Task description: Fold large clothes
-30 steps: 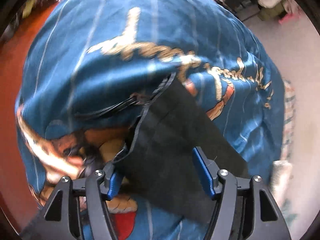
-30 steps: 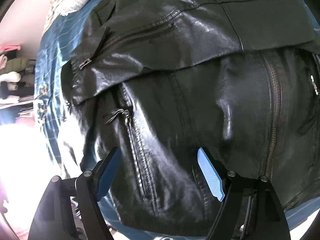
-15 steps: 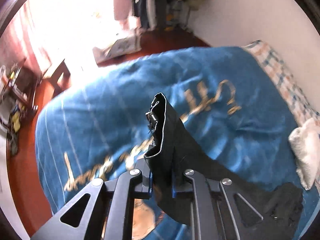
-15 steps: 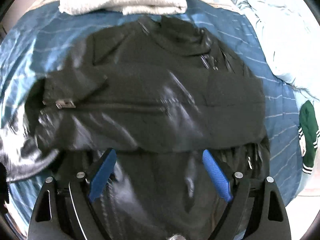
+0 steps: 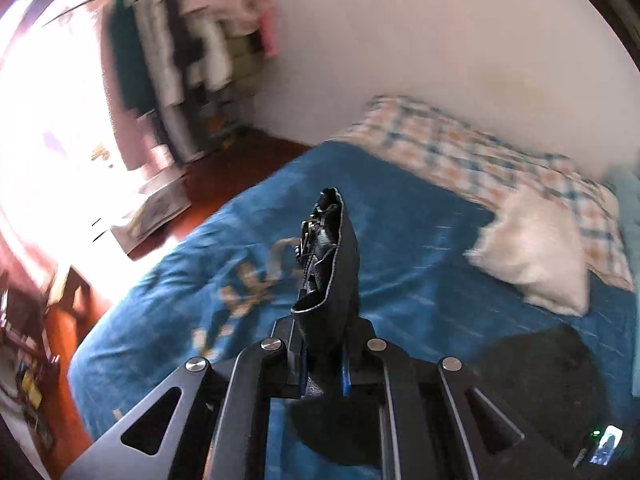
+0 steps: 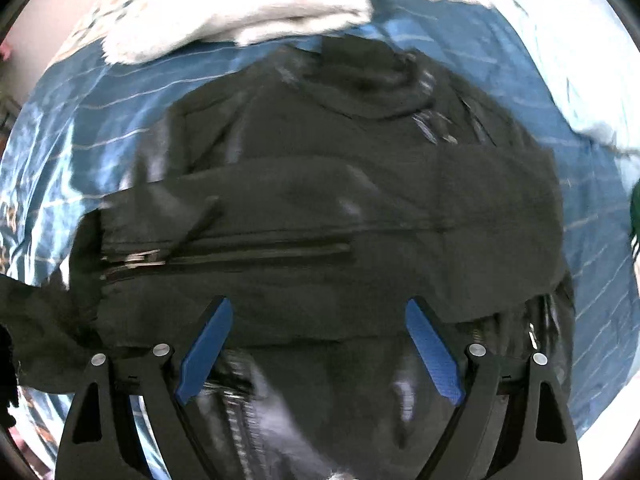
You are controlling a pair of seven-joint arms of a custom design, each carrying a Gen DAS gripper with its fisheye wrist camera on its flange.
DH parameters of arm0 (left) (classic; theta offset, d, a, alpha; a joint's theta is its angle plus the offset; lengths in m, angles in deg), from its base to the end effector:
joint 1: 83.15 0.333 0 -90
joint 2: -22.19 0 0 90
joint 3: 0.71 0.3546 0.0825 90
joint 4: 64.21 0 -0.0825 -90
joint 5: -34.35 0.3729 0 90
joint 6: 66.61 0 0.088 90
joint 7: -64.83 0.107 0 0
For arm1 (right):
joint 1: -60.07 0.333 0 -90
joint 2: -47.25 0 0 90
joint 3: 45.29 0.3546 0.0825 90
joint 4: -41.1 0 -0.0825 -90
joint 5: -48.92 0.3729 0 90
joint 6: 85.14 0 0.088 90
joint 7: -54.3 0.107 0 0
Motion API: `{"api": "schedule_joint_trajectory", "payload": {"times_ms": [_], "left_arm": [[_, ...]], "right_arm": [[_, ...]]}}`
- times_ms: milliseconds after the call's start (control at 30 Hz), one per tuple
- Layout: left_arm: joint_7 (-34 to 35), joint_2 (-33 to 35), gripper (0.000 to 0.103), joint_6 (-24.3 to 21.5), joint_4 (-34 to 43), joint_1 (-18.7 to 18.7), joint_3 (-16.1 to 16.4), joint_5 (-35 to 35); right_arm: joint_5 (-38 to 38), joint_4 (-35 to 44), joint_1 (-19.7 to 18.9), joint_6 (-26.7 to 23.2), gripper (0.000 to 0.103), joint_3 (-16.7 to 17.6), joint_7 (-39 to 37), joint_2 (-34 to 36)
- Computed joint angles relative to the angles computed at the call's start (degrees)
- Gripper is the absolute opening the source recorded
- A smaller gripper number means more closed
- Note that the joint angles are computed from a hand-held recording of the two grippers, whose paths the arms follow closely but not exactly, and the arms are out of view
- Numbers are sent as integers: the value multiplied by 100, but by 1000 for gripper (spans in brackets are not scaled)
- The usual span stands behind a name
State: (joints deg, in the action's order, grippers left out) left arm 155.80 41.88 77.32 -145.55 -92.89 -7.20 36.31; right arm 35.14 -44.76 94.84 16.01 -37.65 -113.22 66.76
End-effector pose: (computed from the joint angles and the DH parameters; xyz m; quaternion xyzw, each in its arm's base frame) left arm 0.6915 -0.1848 0.6315 -0.5528 0.7483 -0.2927 0.2209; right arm 0.5082 0.4184 0.5104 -0.2804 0.9546 -0.1001 0.0126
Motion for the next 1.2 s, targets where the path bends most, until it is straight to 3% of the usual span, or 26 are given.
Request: {"api": "schedule_joint_trajectory", "payload": {"times_ms": [233,400,567,667,767,800,833,867,967,1067,1200], "left_arm": [[920,-371,7,60,-441,-557,-864,-879],[1456,-305,7,-705,-670,-1193,-1325,-1527],[1651,-225,7,-911,-1135,-1837,-1370,-1342],[1373,-71,8,-1235,-1194,-2146,-1253,-964],[1114,13,22,-1356,-1201,-2289,-1151,-650],[1170,-4,46,-1420,-1220,-2242,-1181,-730],[1228,-40,80,-1453,-1253,-2175,-1214,-869],[1210,-35,91,-1480,-1214,-2147,-1224,-960],[1119,-198,94,-1589,-1241,-2007,-1171,-1143],[1091,-500,94,-1746,-1329,-1703,-1008,-1198],[648,-785,94,-1205,-1737,-1523,-612,-7]], "right_arm": [[377,-2636,-259,548,90,179,883,-2079],[954,-4222,-480,636,90,361,1559,-3540],[1428,-5308,-535,664,90,516,2081,-4655],[1639,-5815,-488,904,90,585,2186,-5136],[1736,-6282,-420,1274,90,671,2288,-5601],[1756,-6469,-396,1478,90,718,2356,-5798],[1755,-6626,-380,1689,90,769,2429,-5967],[1755,-6788,-362,1897,90,815,2515,-6155],[1674,-7231,-321,2618,90,1047,2909,-6711],[1451,-7441,-411,3268,90,1062,3053,-6924],[931,-7461,-743,4417,90,752,2581,-6459]]}}
